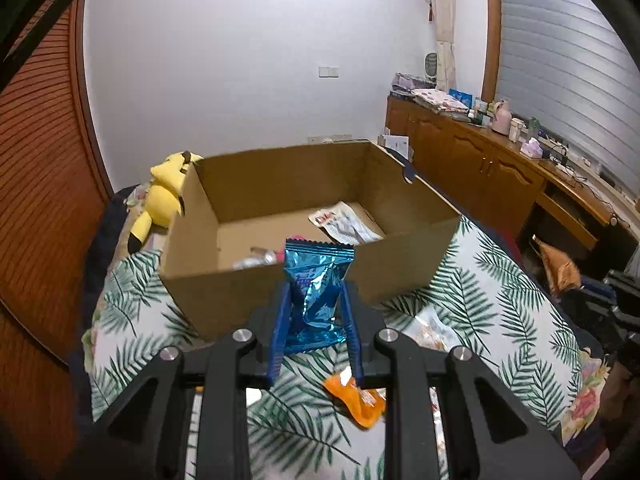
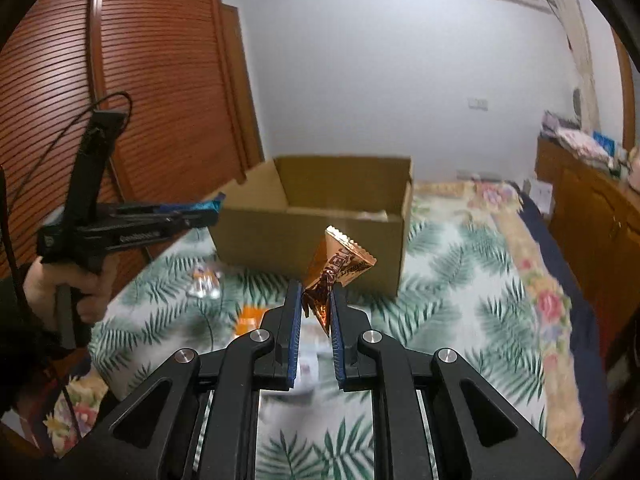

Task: Organize snacks
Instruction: 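Carry both candies over the box and open both tools to drop them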

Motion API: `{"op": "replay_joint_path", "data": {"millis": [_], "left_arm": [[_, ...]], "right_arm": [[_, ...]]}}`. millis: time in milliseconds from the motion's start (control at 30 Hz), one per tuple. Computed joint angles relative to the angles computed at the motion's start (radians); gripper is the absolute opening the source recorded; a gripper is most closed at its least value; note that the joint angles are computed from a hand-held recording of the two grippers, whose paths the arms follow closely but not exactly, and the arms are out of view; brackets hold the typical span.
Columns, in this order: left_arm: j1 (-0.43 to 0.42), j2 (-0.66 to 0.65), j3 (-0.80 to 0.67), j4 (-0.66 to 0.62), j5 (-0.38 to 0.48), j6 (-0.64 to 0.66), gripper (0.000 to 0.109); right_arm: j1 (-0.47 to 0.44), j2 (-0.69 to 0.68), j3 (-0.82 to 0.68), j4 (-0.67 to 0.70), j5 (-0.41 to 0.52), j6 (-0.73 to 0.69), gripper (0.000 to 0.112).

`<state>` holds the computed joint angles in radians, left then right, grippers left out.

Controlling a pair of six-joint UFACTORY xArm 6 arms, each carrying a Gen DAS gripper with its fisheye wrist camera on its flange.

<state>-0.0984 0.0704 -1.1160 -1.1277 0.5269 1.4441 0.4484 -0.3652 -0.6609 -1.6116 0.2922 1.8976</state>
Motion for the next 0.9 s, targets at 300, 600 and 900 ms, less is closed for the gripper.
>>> {"op": "replay_joint_path", "data": {"millis": [300,600,900], "left_arm": [[0.008,0.141,-0.19,0.066,-0.003,-0.083,0.023],[0.001,0.29,-0.376,0.121,0.017,-0.175,0.023],[-0.024,0.409,-0.513,0.178,0.027,-0.241,0.023]], "right_arm": [[-0.068,0.138,-0.18,-0.075,-0.092,-0.014,0.011],[-0.135,0.32,-0.365,-0.1,-0.162,-0.046,0.011],[-0.186,0.48,-0.495,0.014,-0.21,-0.18,0.011]]}}
